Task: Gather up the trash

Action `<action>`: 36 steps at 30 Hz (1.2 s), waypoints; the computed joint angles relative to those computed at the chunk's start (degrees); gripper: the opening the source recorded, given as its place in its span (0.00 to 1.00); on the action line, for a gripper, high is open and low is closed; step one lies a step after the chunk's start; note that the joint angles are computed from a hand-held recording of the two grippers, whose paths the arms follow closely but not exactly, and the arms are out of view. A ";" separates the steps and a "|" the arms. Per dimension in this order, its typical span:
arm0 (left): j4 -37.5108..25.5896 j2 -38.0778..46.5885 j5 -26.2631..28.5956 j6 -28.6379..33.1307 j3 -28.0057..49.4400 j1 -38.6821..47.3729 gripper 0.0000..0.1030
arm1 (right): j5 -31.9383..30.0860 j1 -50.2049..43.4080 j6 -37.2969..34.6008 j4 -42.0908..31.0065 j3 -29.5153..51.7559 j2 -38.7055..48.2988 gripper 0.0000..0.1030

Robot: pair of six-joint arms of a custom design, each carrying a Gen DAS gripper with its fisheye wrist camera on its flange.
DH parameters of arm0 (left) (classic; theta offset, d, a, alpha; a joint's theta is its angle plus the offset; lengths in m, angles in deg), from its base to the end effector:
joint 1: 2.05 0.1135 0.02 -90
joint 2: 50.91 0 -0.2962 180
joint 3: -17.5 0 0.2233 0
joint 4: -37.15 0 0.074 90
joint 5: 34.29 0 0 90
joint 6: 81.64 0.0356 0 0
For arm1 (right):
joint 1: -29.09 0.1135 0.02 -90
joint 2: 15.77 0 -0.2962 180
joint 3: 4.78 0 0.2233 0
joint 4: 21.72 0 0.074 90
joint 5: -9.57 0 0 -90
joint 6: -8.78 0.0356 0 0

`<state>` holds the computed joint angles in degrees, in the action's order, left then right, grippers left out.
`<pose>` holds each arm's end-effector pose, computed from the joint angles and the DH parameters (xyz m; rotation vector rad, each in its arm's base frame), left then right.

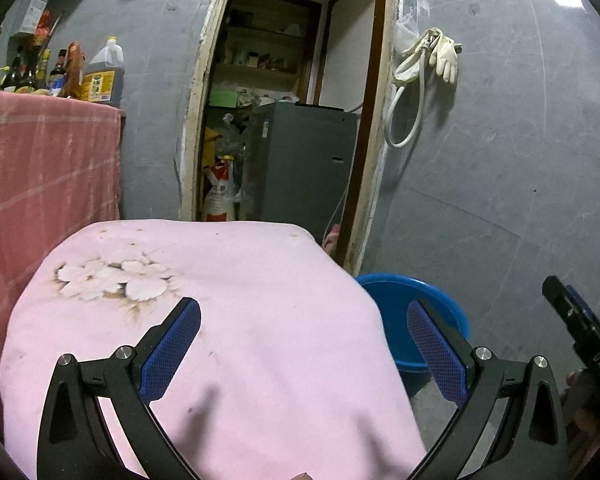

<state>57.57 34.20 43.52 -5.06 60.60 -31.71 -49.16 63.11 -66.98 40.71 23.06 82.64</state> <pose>0.2312 -0.1230 0.2191 0.1350 1.9452 -0.2922 0.2101 0.1195 0.1811 0.1109 1.6911 0.1632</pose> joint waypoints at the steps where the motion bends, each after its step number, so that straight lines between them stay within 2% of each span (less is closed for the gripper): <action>1: 0.47 -0.73 -0.49 0.01 -1.09 -0.27 0.98 | 0.69 0.81 -0.08 1.34 -0.64 0.26 1.00; 7: 2.95 -4.16 -3.89 0.92 -6.11 -1.44 0.98 | 5.66 6.91 -1.36 7.23 -3.12 1.74 1.00; 12: 4.13 -5.52 -9.12 3.05 -9.48 -2.95 0.98 | 9.96 11.18 -0.99 5.46 -2.40 2.44 1.00; 15: 6.02 -6.12 -8.25 2.62 -11.91 -1.78 0.98 | 12.61 13.51 -0.37 2.27 -1.10 2.09 1.00; 21: 12.10 -6.55 -7.40 1.08 -17.74 -0.37 0.98 | 17.34 18.49 -2.64 4.16 -0.68 4.04 1.00; 25: 17.50 -6.30 -8.29 1.05 -21.43 -0.45 0.98 | 20.48 21.13 -2.16 0.32 1.43 4.37 1.00; 30: 19.74 -5.90 -8.01 -0.11 -22.94 -0.07 0.98 | 25.45 23.96 -2.98 -2.50 3.57 5.33 1.00; 36: 21.50 -5.12 -10.50 -0.01 -24.05 -1.65 0.98 | 27.24 25.79 0.47 -9.04 5.55 5.10 1.00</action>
<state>79.07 29.08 33.03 -5.06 36.55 -33.36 -21.92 88.89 -66.51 31.67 28.61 87.74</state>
